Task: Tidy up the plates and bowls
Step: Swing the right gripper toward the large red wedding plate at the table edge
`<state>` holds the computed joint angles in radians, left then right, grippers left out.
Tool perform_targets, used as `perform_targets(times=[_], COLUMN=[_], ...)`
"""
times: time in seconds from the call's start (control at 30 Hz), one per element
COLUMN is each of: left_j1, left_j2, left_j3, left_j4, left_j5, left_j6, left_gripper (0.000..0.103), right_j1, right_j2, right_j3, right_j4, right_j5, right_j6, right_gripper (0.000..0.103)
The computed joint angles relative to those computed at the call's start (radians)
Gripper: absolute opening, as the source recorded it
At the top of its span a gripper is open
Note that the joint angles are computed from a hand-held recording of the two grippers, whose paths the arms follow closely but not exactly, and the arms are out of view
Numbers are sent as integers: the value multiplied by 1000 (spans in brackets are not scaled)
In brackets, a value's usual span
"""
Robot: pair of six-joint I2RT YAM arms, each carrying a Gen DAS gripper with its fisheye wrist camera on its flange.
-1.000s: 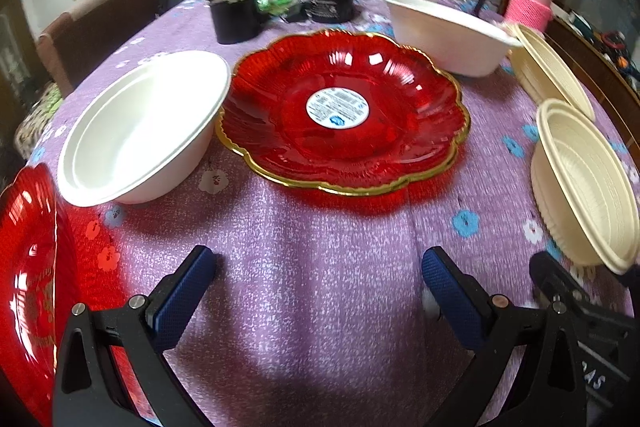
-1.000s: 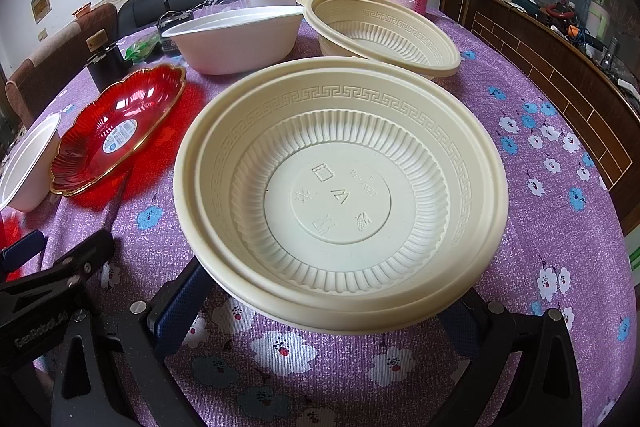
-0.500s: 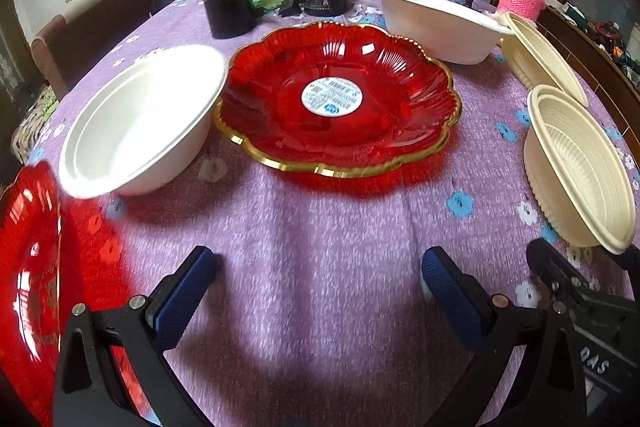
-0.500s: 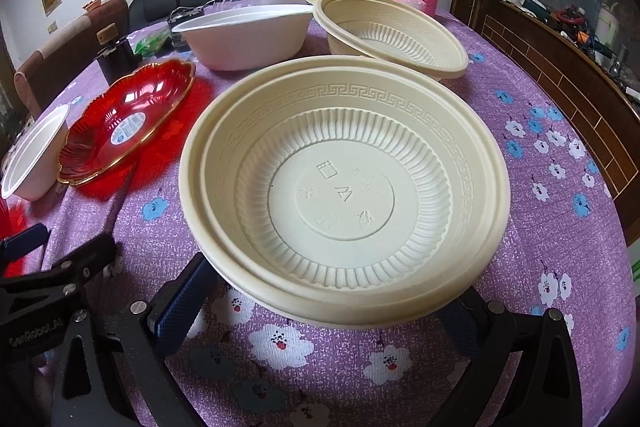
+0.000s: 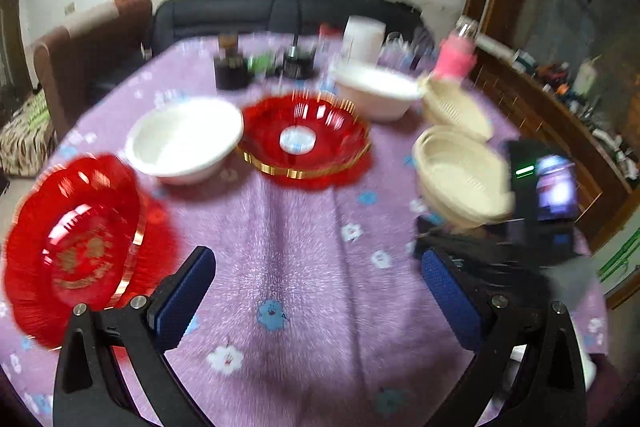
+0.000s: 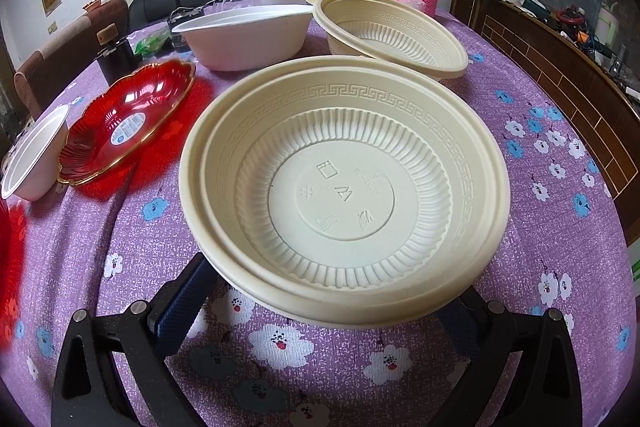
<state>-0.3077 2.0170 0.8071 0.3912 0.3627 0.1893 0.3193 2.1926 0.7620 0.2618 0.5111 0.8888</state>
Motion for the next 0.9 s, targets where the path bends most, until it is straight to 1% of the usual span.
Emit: perform_targets(times=[0.07, 0.1, 0.17, 0.2, 0.23, 0.3, 0.37, 0.4, 0.43, 0.47, 0.53, 0.57, 0.6, 0.63, 0.67, 0.73, 0.77, 0.8, 0.87, 0.9], left_j1=[26, 47, 83, 108, 150, 196, 270, 294, 335, 384, 453, 485, 505, 528, 548, 596, 626, 649, 681, 682], left_j2=[-94, -160, -255, -299, -360, -431, -522, -545, -570, -592, -612, -613, -607, -602, -602, -602, -602, -610, -634, -641], left_j3=[-67, -105, -135, -144, -143, -124, -67, -50, -10, 38, 116, 175, 246, 307, 350, 447, 508, 537, 603, 622], left_j4=[2, -19, -91, -132, -203, -291, -428, -464, -523, -584, -661, -720, -796, -859, -893, -950, -977, -977, -932, -915], left_j5=[34, 54, 87, 110, 147, 176, 219, 238, 278, 328, 387, 399, 389, 380, 377, 388, 395, 398, 363, 336], left_j6=[19, 46, 97, 124, 169, 220, 278, 291, 307, 319, 320, 330, 368, 400, 406, 391, 382, 370, 326, 317], left_gripper=[103, 103, 103, 103, 103, 103, 103, 103, 103, 103, 103, 103, 103, 103, 103, 103, 103, 103, 103, 103], right_j1=[-2, -5, -14, -20, -24, -30, -32, -31, -22, -2, 49, 72, 123, 167, 214, 316, 361, 402, 441, 456], right_j2=[0, 0, -4, -7, -10, -16, -21, -28, -39, -65, -164, -211, -309, -398, -498, -682, -764, -819, -873, -892], right_j3=[2, 4, 16, 20, 23, 19, 13, 10, 7, -18, -111, -141, -192, -220, -232, -207, -175, -122, -14, 57], right_j4=[-2, -8, -35, -47, -55, -57, -56, -69, -90, -94, -55, -55, -70, -104, -166, -334, -416, -494, -570, -579], right_j5=[-2, -7, -28, -42, -50, -65, -73, -72, -55, -20, 30, 47, 98, 139, 193, 322, 384, 446, 527, 554], right_j6=[-3, -5, -8, -12, -18, -36, -49, -42, -20, 9, 49, 63, 89, 97, 100, 112, 99, 82, 10, -61], right_gripper=[102, 102, 102, 102, 102, 102, 102, 101, 98, 91, 89, 88, 87, 87, 87, 87, 87, 87, 87, 88])
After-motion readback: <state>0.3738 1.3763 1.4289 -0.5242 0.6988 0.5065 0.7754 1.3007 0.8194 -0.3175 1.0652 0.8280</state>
